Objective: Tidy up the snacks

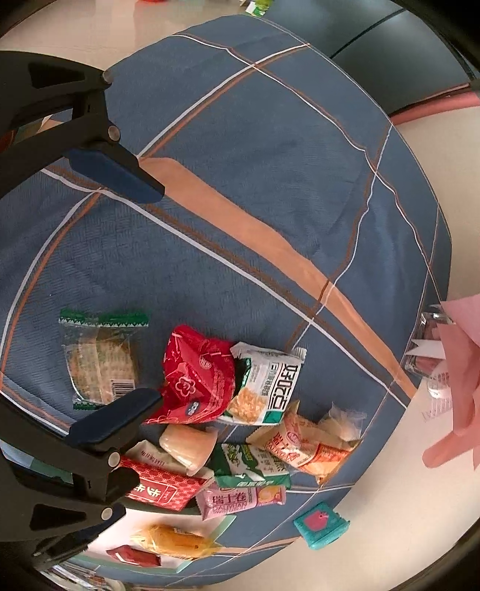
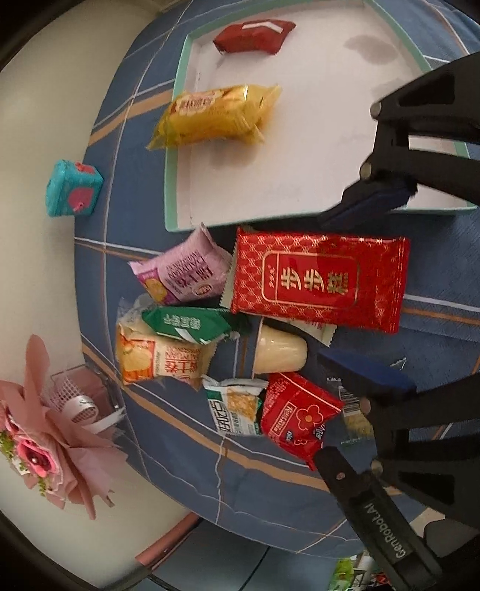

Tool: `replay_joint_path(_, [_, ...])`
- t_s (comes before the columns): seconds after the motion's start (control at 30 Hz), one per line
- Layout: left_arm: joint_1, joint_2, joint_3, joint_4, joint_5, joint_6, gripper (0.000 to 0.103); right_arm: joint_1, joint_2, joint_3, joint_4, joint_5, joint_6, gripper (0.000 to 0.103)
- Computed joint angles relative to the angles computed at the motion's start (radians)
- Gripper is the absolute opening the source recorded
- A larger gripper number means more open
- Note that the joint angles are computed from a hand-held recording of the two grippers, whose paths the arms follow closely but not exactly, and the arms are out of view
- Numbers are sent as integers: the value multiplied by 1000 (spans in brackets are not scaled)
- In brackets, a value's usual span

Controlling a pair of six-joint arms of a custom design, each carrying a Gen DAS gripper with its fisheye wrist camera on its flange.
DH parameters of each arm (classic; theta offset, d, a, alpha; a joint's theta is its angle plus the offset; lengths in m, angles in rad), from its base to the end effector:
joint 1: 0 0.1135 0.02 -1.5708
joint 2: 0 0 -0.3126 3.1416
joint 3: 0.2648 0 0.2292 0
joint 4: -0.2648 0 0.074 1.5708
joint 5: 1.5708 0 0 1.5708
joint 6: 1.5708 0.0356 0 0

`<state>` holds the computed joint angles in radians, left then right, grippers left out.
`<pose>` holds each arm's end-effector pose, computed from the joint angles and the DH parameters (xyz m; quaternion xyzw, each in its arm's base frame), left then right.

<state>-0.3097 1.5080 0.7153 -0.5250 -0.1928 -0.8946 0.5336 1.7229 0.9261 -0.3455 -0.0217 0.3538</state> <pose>0.2170 -0.0623 0.2046 -0.2963 0.9420 0.0075 0.1576 0.2669 0.1586 0.2065 -0.0900 0.9729 0.1008 0.1875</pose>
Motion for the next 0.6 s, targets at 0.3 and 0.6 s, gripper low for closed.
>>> replay_joint_path(0.3, [37, 29, -6, 22, 39, 12, 100, 19, 53, 25, -18, 41, 9, 63])
replay_joint_path(0.6, [27, 64, 8, 33, 66, 31, 100, 33, 70, 29, -29, 67, 0, 62])
